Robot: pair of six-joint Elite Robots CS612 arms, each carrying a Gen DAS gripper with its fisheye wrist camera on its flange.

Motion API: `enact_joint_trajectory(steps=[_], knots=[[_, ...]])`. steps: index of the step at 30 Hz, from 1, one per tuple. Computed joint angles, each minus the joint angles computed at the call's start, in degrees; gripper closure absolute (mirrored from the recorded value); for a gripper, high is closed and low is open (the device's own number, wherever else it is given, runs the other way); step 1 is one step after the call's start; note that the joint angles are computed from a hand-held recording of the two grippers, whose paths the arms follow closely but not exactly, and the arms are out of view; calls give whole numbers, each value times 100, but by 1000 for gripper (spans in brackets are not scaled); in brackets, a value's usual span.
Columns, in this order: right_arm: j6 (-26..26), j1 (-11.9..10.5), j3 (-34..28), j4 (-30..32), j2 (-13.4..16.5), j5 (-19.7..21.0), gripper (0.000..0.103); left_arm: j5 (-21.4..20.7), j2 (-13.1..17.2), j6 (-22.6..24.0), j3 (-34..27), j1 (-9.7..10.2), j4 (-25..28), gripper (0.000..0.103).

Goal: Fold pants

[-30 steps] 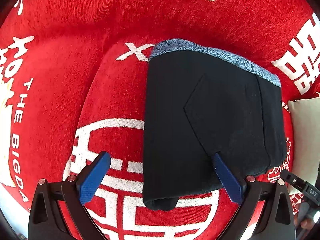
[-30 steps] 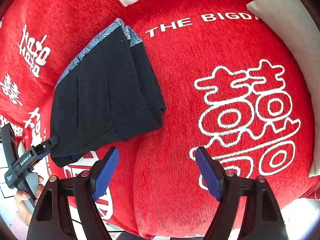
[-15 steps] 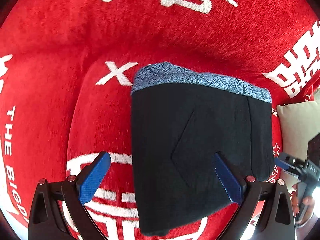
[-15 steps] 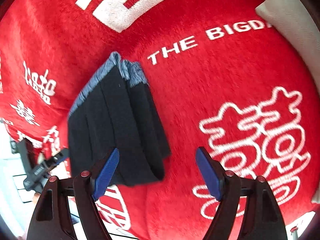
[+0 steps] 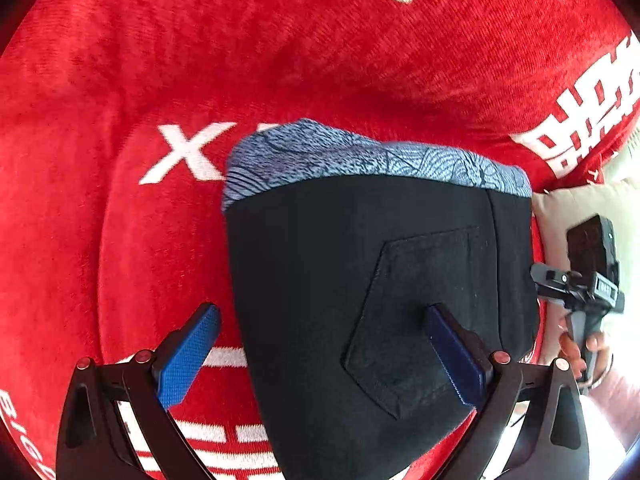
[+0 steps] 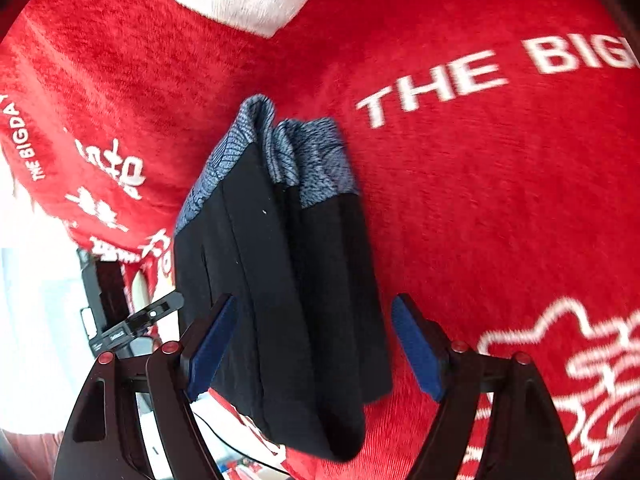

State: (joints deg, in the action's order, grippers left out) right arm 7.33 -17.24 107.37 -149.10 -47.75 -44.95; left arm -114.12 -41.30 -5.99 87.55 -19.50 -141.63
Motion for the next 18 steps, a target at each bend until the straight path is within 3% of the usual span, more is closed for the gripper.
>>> enact_joint_trajectory(steps=[5,10,15,18], knots=[[-391,47,-152,209,146,275,20,-64,73,233,-60,-43,69,1],[-658,45,-226,350,184,342,20,-108,154,137,-112,-77,17,1],[-490,100,-273,404,156,125,26,-237,197,-249,-109,-99,-37,2],[-456,173,-334,536,103,-152,32,-144,119,-243,31,-139,-334,13]])
